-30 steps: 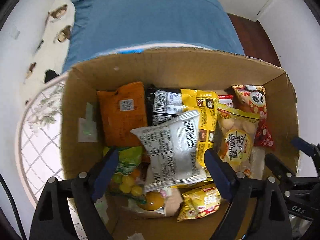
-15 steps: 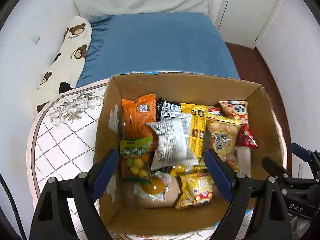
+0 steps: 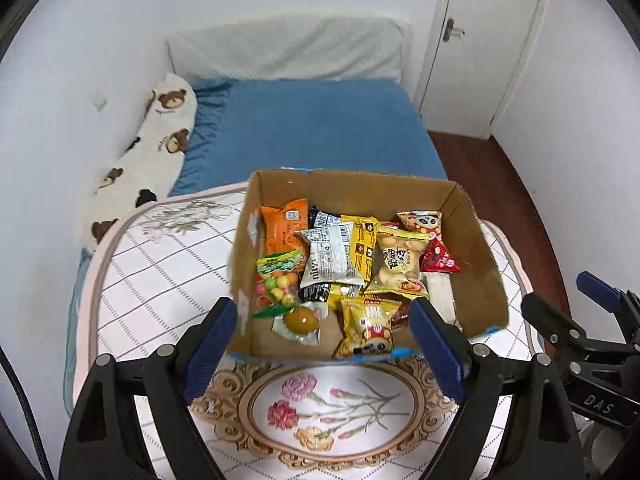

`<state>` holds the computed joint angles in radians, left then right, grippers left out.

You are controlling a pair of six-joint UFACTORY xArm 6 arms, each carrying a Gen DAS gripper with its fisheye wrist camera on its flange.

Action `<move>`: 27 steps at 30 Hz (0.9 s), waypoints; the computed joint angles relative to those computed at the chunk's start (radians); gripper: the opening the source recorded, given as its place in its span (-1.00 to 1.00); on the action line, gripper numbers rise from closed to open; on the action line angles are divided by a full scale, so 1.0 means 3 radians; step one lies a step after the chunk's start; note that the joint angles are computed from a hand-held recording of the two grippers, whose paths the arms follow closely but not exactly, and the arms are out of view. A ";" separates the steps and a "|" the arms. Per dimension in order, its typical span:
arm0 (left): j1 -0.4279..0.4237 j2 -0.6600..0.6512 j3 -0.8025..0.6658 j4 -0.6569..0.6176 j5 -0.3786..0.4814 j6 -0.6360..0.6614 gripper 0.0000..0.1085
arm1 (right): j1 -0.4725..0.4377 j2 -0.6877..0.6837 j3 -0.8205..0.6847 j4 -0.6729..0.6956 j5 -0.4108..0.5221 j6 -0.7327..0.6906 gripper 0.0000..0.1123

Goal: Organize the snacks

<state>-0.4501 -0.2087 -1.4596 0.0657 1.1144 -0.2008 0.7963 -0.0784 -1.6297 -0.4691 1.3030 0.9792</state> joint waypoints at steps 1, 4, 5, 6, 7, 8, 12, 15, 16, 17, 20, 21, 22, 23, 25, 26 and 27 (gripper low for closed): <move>-0.0016 -0.0101 0.0071 0.0049 -0.0023 -0.0047 0.62 | 0.0083 -0.0064 0.0020 -0.0076 0.0038 0.0071 0.81; -0.0089 -0.0442 0.0303 0.0209 -0.0067 -0.0188 0.62 | 0.0369 -0.0237 0.0045 -0.0341 0.0209 0.0288 0.81; -0.0116 -0.0544 0.0371 0.0260 -0.0074 -0.0236 0.62 | 0.0445 -0.0276 0.0049 -0.0410 0.0257 0.0349 0.81; -0.0138 -0.0648 0.0441 0.0285 -0.0081 -0.0261 0.62 | 0.0544 -0.0321 0.0046 -0.0490 0.0330 0.0419 0.81; -0.0165 -0.0744 0.0508 0.0313 -0.0089 -0.0292 0.62 | 0.0622 -0.0358 0.0046 -0.0548 0.0385 0.0467 0.81; -0.0207 -0.0852 0.0572 0.0367 -0.0081 -0.0335 0.62 | 0.0728 -0.0392 0.0033 -0.0623 0.0463 0.0532 0.81; -0.0324 -0.1140 0.0702 0.0475 -0.0006 -0.0427 0.62 | 0.1081 -0.0439 -0.0062 -0.0852 0.0749 0.0688 0.82; -0.0433 -0.1316 0.0749 0.0606 0.0040 -0.0491 0.62 | 0.1322 -0.0444 -0.0143 -0.0993 0.0956 0.0773 0.83; -0.0473 -0.1362 0.0758 0.0655 0.0055 -0.0515 0.62 | 0.1415 -0.0434 -0.0187 -0.1045 0.1045 0.0810 0.83; -0.0511 -0.1405 0.0760 0.0710 0.0076 -0.0541 0.62 | 0.1465 -0.0419 -0.0223 -0.1069 0.1093 0.0819 0.83; -0.0568 -0.1527 0.0767 0.0762 0.0141 -0.0593 0.62 | 0.1637 -0.0375 -0.0336 -0.1171 0.1251 0.0869 0.83; -0.0584 -0.1553 0.0763 0.0780 0.0163 -0.0613 0.62 | 0.1688 -0.0362 -0.0370 -0.1205 0.1294 0.0888 0.83; -0.0591 -0.1578 0.0762 0.0791 0.0176 -0.0626 0.62 | 0.1737 -0.0349 -0.0403 -0.1235 0.1339 0.0903 0.83; -0.0599 -0.1600 0.0759 0.0796 0.0187 -0.0640 0.62 | 0.1777 -0.0338 -0.0429 -0.1261 0.1376 0.0920 0.83; -0.0608 -0.1636 0.0764 0.0801 0.0198 -0.0652 0.62 | 0.1826 -0.0324 -0.0458 -0.1283 0.1414 0.0944 0.83; -0.0613 -0.1650 0.0768 0.0807 0.0209 -0.0659 0.62 | 0.1845 -0.0324 -0.0460 -0.1285 0.1427 0.0959 0.83; -0.0616 -0.1659 0.0778 0.0806 0.0208 -0.0660 0.62 | 0.1860 -0.0326 -0.0460 -0.1284 0.1437 0.0970 0.83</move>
